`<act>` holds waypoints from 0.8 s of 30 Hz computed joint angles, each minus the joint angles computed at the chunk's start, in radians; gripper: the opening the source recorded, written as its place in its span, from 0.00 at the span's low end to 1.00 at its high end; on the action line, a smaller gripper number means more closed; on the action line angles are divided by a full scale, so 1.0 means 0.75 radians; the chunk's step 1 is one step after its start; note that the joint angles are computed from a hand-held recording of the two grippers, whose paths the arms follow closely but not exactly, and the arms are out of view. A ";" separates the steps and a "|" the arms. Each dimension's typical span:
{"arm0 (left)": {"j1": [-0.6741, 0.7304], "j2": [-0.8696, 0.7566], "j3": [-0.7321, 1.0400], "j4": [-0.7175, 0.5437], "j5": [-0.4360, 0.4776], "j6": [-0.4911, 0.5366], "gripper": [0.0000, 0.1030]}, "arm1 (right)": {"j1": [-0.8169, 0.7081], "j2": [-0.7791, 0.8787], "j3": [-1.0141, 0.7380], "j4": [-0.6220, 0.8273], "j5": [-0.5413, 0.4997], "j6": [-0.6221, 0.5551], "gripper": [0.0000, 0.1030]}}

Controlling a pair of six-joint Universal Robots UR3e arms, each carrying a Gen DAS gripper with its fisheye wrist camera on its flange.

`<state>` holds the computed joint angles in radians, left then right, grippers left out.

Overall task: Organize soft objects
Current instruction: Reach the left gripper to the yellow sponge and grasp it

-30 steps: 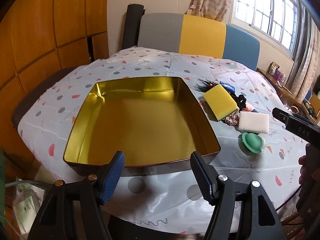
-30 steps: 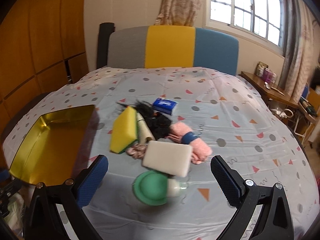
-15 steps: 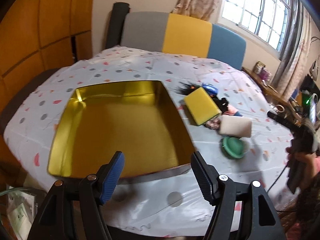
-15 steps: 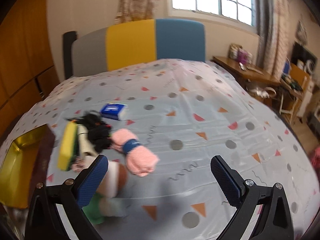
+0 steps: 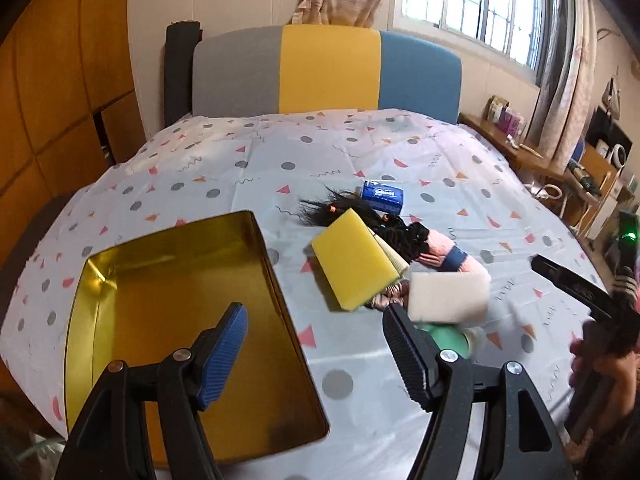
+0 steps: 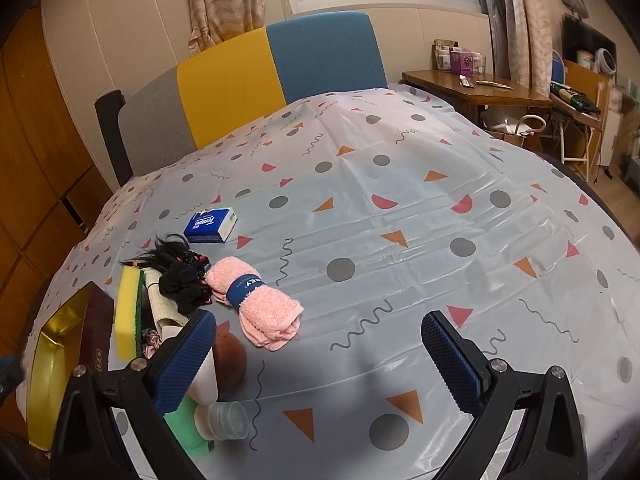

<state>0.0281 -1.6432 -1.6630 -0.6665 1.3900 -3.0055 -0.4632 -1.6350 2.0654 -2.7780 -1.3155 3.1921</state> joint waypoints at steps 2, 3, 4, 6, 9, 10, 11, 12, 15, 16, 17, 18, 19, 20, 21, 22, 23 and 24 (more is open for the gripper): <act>-0.036 -0.110 0.111 -0.007 -0.010 0.006 0.75 | 0.001 0.008 -0.008 0.007 -0.002 0.005 1.00; -0.041 -0.166 0.181 -0.048 -0.036 0.004 0.75 | -0.006 0.009 -0.010 0.013 0.013 0.007 1.00; -0.040 -0.234 0.273 -0.114 -0.081 -0.010 0.75 | -0.007 0.009 -0.009 0.014 0.013 0.007 1.00; -0.027 -0.367 0.460 -0.259 -0.177 -0.078 0.75 | -0.004 0.009 -0.008 0.011 0.007 0.008 1.00; -0.018 -0.499 0.606 -0.301 -0.257 -0.162 0.76 | -0.004 0.015 -0.012 0.010 0.004 0.010 1.00; -0.018 -0.552 0.680 -0.345 -0.279 -0.172 0.76 | -0.006 0.016 -0.015 0.016 0.005 0.011 1.00; -0.023 -0.593 0.738 -0.379 -0.284 -0.181 0.76 | -0.010 0.018 -0.018 0.018 0.009 0.013 1.00; -0.027 -0.631 0.786 -0.404 -0.283 -0.193 0.76 | -0.014 0.020 -0.020 0.020 0.013 0.015 1.00; -0.039 -0.759 0.956 -0.481 -0.264 -0.223 0.76 | -0.026 0.024 -0.026 0.033 0.026 0.018 1.00; -0.036 -0.799 1.011 -0.517 -0.270 -0.231 0.76 | -0.033 0.025 -0.026 0.033 0.036 0.022 1.00; -0.033 -0.843 1.075 -0.562 -0.280 -0.247 0.76 | -0.036 0.025 -0.026 0.034 0.040 0.023 1.00; -0.030 -0.884 1.133 -0.605 -0.290 -0.265 0.76 | -0.040 0.024 -0.026 0.034 0.045 0.024 1.00; -0.031 -0.916 1.176 -0.632 -0.288 -0.278 0.76 | -0.040 0.026 -0.026 0.033 0.045 0.025 1.00; -0.035 -0.937 1.204 -0.644 -0.277 -0.285 0.76 | -0.042 0.028 -0.028 0.035 0.047 0.026 1.00; -0.039 -0.964 1.238 -0.653 -0.266 -0.288 0.76 | -0.045 0.030 -0.030 0.038 0.054 0.027 1.00; -0.045 -0.993 1.280 -0.670 -0.254 -0.291 0.76 | -0.046 0.032 -0.033 0.043 0.060 0.027 1.00; -0.052 -1.037 1.350 -0.711 -0.244 -0.293 0.78 | -0.047 0.032 -0.033 0.046 0.064 0.026 1.00; -0.055 -1.068 1.398 -0.743 -0.239 -0.294 0.81 | -0.045 0.033 -0.033 0.045 0.065 0.026 1.00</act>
<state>-0.0132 -2.4442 -0.6143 -1.2234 1.2107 -3.2263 -0.4969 -1.6101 2.0406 -2.7439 -1.2665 3.2116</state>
